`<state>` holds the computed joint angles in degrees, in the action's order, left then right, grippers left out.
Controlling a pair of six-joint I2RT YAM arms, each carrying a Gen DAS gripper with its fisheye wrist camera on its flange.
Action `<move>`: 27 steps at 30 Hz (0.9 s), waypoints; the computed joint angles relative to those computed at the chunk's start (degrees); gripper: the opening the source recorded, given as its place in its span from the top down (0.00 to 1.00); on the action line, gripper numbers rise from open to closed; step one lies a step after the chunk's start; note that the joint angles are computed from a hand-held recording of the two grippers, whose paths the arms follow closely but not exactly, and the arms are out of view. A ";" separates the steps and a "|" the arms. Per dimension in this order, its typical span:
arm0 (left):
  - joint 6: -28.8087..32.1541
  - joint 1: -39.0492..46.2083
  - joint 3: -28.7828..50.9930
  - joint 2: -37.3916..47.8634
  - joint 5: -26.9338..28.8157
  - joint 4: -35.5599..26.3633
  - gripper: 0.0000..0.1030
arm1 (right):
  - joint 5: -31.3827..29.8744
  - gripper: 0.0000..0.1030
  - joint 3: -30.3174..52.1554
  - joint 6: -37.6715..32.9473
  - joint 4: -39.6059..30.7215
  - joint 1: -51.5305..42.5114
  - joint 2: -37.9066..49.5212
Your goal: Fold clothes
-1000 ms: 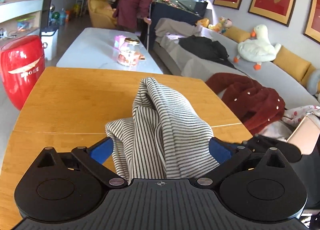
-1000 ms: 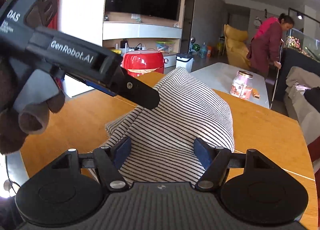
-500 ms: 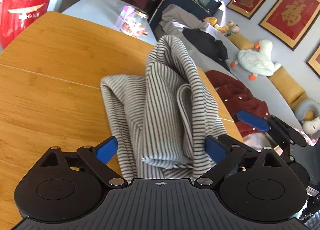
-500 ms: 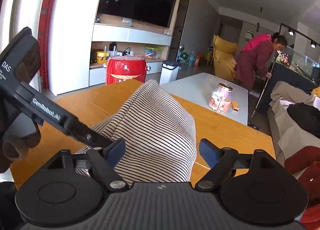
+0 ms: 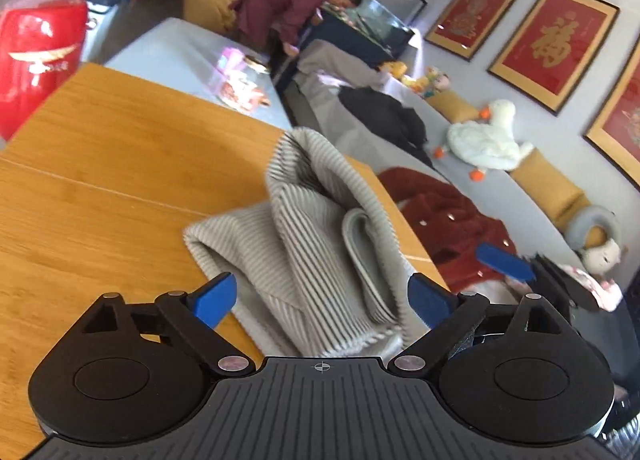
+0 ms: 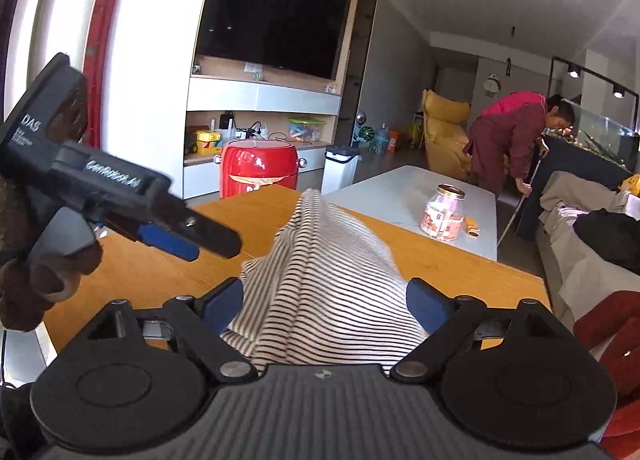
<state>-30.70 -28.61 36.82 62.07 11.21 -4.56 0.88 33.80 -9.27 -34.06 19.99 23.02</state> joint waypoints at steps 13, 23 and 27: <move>0.54 0.70 1.09 9.98 8.96 4.70 0.65 | -18.87 0.90 1.86 -1.97 9.34 -15.57 14.99; 2.00 3.54 -4.99 1.47 10.85 2.09 0.37 | -10.78 0.85 -0.76 -4.69 7.74 -2.64 16.63; 1.90 8.47 -6.09 -6.18 6.74 -4.88 0.29 | 8.96 0.28 -5.50 -4.84 9.39 15.21 10.01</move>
<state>-28.80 -20.14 30.73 55.89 17.95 -9.44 9.84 28.30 -14.11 -24.66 35.19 33.04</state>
